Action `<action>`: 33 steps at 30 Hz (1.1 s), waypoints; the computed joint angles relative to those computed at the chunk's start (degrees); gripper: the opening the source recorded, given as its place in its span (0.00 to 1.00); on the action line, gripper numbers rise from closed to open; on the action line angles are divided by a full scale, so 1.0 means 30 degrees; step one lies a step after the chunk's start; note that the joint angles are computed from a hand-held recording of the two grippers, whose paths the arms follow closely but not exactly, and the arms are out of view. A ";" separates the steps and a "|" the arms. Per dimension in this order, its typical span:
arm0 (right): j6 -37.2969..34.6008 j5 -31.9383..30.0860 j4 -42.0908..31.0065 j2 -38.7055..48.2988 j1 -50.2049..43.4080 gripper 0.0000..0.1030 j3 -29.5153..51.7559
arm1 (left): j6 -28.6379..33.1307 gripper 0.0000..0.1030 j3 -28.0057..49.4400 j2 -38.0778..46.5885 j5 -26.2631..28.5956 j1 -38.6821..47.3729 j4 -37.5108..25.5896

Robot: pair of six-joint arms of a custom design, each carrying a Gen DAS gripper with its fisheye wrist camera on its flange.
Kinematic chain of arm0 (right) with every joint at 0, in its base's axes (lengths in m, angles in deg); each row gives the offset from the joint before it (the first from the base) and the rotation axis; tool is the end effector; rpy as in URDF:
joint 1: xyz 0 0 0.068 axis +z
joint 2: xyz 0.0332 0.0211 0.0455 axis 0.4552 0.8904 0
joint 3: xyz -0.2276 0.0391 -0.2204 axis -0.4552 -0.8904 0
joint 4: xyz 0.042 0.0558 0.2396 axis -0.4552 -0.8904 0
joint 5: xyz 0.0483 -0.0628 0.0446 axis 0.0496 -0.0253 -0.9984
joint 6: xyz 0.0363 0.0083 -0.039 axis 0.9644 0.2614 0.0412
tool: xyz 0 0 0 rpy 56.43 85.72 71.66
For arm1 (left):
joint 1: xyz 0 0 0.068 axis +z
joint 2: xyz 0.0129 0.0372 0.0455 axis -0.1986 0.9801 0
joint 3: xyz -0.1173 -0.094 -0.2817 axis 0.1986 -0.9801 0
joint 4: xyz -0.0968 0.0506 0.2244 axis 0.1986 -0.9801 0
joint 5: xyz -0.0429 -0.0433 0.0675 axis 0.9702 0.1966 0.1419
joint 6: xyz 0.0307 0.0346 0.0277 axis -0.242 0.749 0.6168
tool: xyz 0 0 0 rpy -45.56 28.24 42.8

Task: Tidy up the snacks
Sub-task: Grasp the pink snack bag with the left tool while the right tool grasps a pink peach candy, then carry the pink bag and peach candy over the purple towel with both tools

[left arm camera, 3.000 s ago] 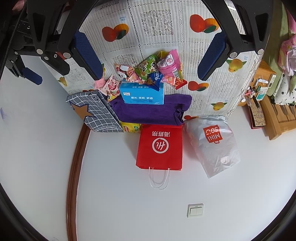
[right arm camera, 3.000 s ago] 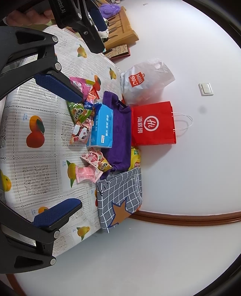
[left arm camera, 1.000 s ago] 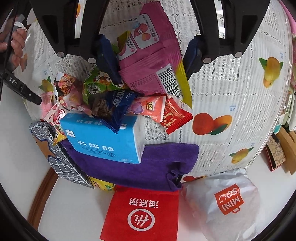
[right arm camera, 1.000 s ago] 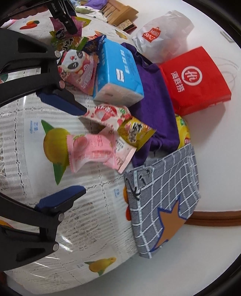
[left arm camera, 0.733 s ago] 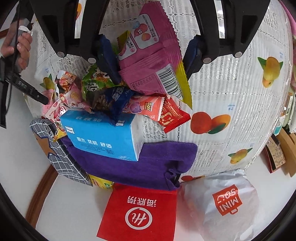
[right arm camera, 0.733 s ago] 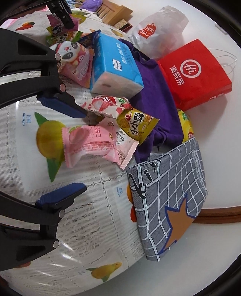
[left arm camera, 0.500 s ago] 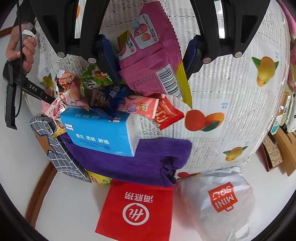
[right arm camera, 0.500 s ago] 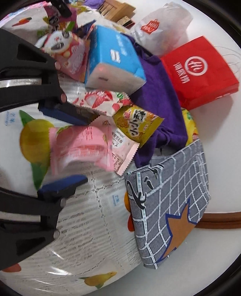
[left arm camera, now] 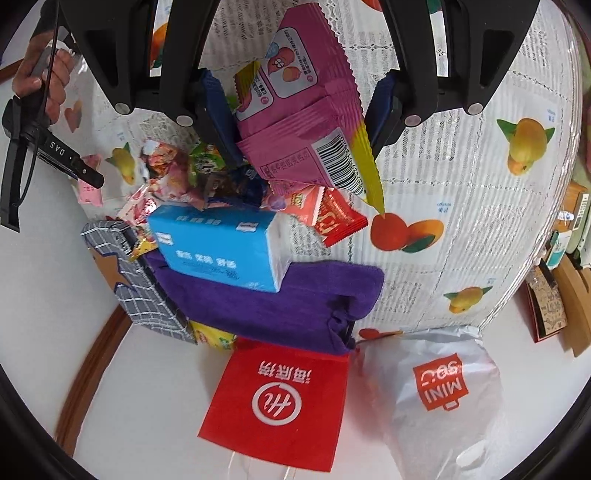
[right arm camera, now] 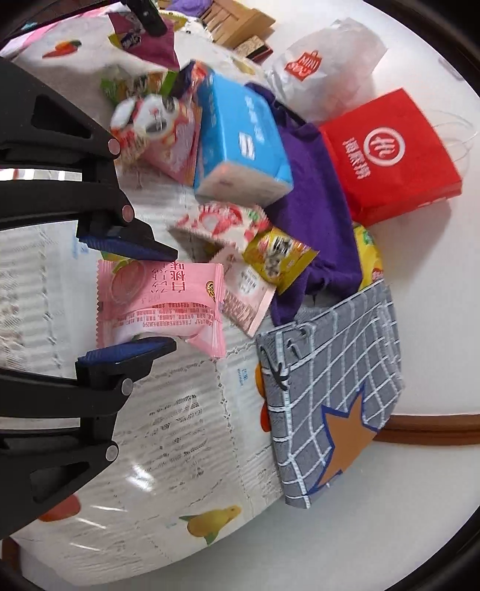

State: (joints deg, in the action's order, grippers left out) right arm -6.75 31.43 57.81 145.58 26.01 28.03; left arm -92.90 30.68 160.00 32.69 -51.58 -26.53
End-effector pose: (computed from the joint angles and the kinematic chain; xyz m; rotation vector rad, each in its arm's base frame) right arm 0.3442 0.0002 0.2076 -0.0714 2.5461 0.2257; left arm 0.2629 -0.2067 0.2563 -0.2386 2.4973 -0.1899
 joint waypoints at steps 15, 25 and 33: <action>0.1121 0.0418 -0.2522 -0.1047 0.3126 0.40 0.3813 | 0.3005 0.59 0.4754 0.0322 -0.0123 0.0442 -0.1930; 0.1027 0.0640 -0.4710 0.2322 0.4054 0.40 1.0448 | 0.5508 0.59 1.0658 0.3229 0.0576 0.2660 -0.3627; 0.1181 0.0226 -0.7132 0.6780 0.4156 0.40 1.7840 | 0.6796 0.59 1.6197 0.7130 0.1711 0.4184 -0.5169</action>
State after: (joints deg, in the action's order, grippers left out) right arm -3.20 32.11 36.41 165.92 38.47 81.55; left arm -72.51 79.27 181.39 37.82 -39.03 -42.04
